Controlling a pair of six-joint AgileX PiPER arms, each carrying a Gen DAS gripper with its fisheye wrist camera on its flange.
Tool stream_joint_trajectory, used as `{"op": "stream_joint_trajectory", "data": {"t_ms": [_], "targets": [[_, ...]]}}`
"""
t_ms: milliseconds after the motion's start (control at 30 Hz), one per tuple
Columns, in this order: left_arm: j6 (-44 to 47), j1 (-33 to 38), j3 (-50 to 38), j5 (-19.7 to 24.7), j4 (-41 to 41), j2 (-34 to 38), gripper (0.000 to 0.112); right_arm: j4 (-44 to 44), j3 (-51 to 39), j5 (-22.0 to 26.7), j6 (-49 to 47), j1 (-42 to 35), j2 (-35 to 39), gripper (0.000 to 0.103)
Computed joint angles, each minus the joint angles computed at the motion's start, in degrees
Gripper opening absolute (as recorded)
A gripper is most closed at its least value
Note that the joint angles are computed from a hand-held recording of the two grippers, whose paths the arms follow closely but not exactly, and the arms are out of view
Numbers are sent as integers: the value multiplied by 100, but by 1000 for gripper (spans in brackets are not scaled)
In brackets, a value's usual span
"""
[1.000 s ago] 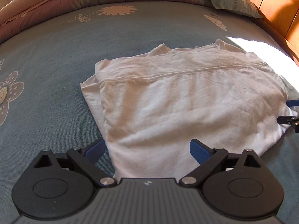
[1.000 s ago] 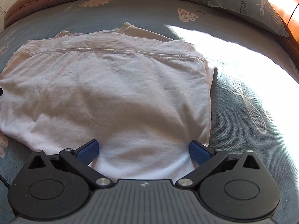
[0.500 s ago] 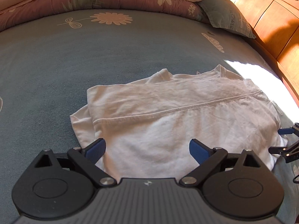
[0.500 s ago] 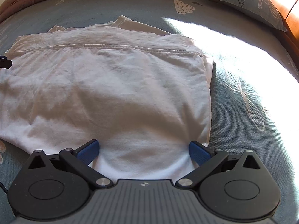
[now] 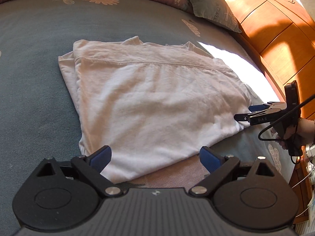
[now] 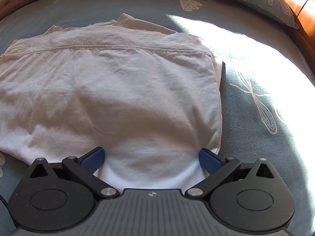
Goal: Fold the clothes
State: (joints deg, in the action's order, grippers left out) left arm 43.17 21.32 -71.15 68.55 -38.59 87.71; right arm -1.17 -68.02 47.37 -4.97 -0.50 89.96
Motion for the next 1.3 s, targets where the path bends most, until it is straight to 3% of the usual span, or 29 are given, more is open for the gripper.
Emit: {"op": "stream_joint_trajectory", "data": {"t_ms": [133,233,367,500,633,733,1000,1133,1300], "targets": [[-293,-19,274,-39,229,17,96,-145,-14,56,277,81,1,103],[-161,30,194,74,222,-211,96,-275,-292,426,525,214,64,103],[-142,-177,124,-135,397,-183,96,-449,-680,950,978,530,24,103],[-576,-417,255,-464,947,-161,95,-11,-843,807,887,1040,-76,103],[-678,-134,350,-267,797,-371,96,721,-1445,722,480,1530,438,103],[-798,-82,192,-272,910,-406,96,863,-1621,359,172,1854,722,103],[-952,-421,-1206,-1139,947,783,96,800,-1685,640,-31,1892,1217,103],[-1274,-647,-2256,-707,609,1597,96,541,-1472,495,-211,2042,1122,103],[-2213,-1006,-2699,-413,1247,2084,96,398,-1520,510,45,2088,1148,103]]}}
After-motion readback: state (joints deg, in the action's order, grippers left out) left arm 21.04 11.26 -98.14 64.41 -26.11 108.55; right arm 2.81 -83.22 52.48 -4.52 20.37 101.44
